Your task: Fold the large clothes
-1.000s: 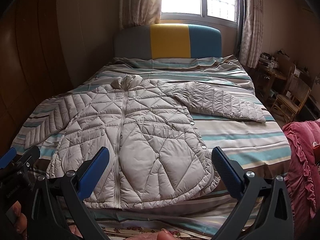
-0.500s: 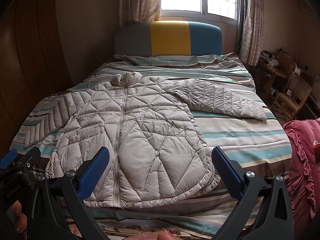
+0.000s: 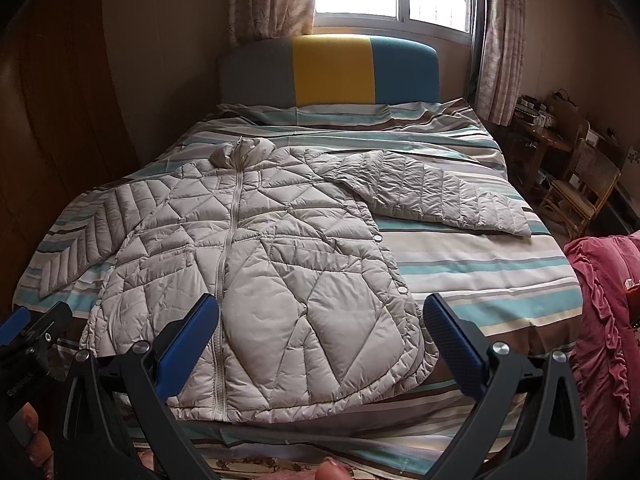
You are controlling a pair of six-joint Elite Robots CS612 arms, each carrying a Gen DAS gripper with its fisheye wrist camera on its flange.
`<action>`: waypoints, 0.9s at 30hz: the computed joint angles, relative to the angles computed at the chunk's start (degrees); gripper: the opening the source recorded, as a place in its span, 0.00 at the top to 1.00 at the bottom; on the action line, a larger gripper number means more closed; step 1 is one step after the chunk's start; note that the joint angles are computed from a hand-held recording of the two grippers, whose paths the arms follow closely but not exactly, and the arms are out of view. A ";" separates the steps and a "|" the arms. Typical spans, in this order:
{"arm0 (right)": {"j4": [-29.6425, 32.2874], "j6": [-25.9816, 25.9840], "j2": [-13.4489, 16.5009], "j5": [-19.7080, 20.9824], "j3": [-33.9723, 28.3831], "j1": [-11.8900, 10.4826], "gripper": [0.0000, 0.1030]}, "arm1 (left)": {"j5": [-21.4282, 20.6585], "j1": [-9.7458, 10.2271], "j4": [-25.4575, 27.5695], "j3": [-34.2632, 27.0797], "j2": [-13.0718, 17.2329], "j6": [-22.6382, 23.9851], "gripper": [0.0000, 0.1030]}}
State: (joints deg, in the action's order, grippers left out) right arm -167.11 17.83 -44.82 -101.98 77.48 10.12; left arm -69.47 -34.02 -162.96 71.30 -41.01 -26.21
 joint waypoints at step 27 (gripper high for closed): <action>13.73 19.18 17.82 -7.43 -20.45 -12.60 0.03 | 9.55 6.10 36.29 -52.40 30.67 -7.50 0.03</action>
